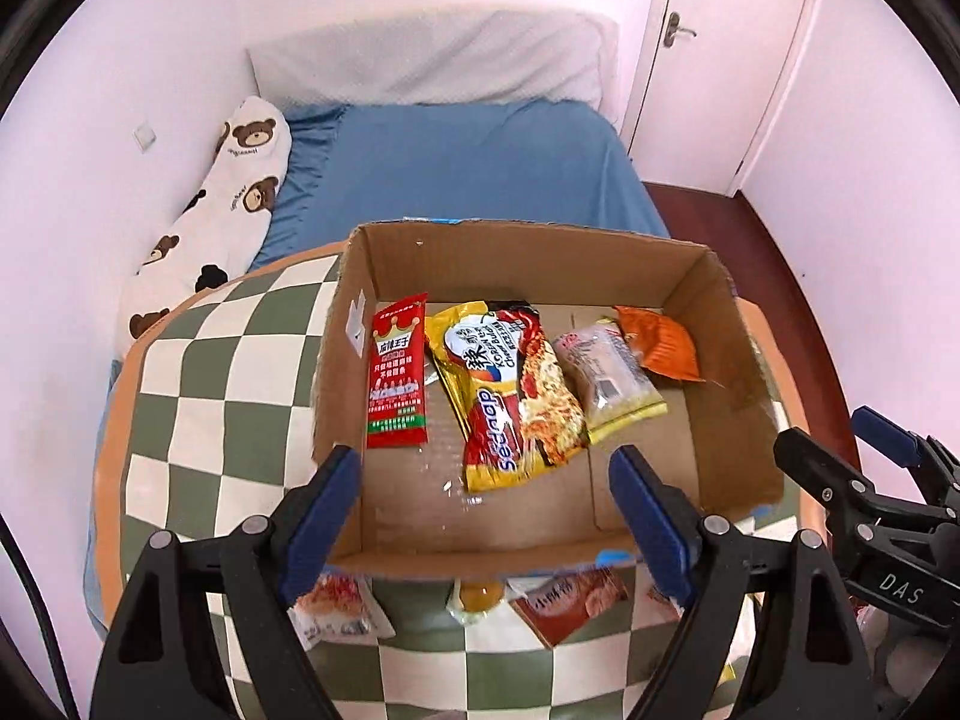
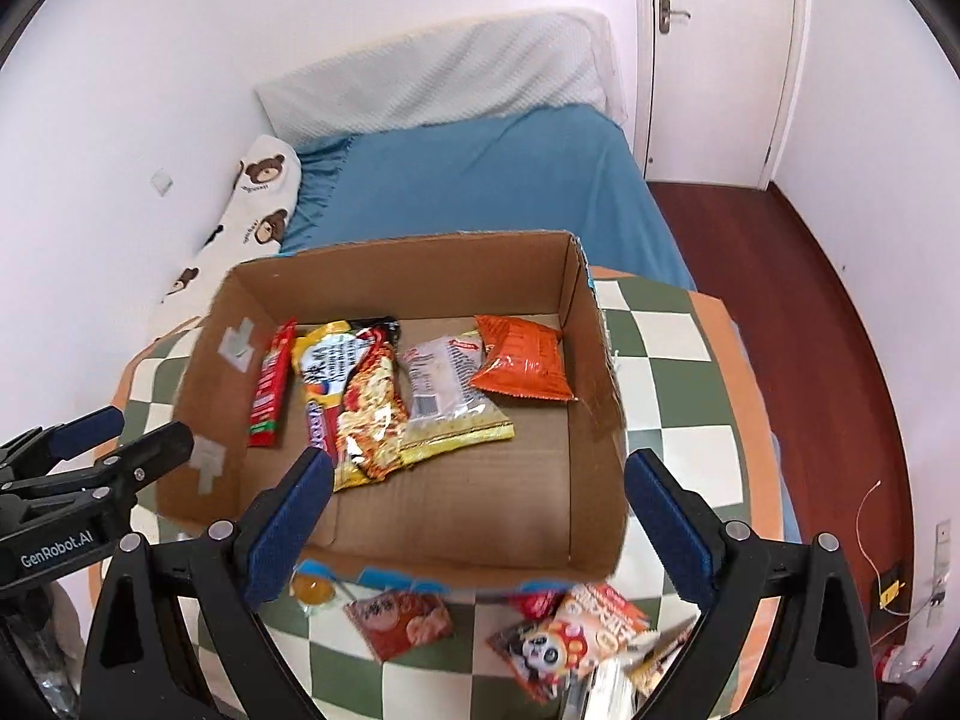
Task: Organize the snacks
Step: 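Withdraw both tools and lower them toward the remaining snacks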
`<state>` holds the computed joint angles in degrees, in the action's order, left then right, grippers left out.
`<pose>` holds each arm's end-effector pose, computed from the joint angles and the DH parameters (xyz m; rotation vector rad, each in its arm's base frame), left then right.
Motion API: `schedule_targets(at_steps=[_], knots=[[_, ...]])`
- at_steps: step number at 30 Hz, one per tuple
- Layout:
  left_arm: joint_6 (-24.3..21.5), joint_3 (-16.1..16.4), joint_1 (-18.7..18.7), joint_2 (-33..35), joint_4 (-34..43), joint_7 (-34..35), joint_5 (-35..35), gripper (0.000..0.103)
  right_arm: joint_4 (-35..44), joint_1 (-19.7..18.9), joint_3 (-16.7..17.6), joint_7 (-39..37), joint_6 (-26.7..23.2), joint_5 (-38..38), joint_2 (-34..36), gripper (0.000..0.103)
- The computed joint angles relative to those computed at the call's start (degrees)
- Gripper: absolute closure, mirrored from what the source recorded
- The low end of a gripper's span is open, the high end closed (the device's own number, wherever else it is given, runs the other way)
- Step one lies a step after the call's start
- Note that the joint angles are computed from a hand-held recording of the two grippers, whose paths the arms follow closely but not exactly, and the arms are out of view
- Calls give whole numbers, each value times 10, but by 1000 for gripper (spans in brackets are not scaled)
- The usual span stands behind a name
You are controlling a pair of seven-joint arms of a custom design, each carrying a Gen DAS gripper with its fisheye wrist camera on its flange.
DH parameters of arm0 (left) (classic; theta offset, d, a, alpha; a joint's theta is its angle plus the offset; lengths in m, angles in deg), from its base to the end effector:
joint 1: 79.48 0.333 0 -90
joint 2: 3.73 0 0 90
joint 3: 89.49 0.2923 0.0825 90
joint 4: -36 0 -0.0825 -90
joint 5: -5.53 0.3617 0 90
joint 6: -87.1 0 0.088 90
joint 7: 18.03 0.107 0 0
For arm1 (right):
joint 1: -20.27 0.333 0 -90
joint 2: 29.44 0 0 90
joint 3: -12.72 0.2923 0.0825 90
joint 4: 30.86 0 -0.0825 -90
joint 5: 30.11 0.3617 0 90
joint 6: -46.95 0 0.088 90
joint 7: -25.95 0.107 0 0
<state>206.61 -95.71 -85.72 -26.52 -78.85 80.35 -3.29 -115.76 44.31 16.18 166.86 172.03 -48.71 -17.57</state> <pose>0.4411 -0.1149 0.6485 -1.6550 2.2973 -0.6090 0.5733 0.2806 0.5909 -1.5777 2.1232 -0.4655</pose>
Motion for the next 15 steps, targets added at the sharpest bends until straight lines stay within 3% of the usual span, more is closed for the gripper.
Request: schedule_targets(at_steps=[9, 15], knots=[[13, 12, -8, -79, -41, 13, -14, 19, -47, 18, 20, 57, 2, -64, -70, 4], [-4, 18, -10, -108, -67, 15, -18, 19, -108, 9, 34, 76, 30, -30, -110, 4]])
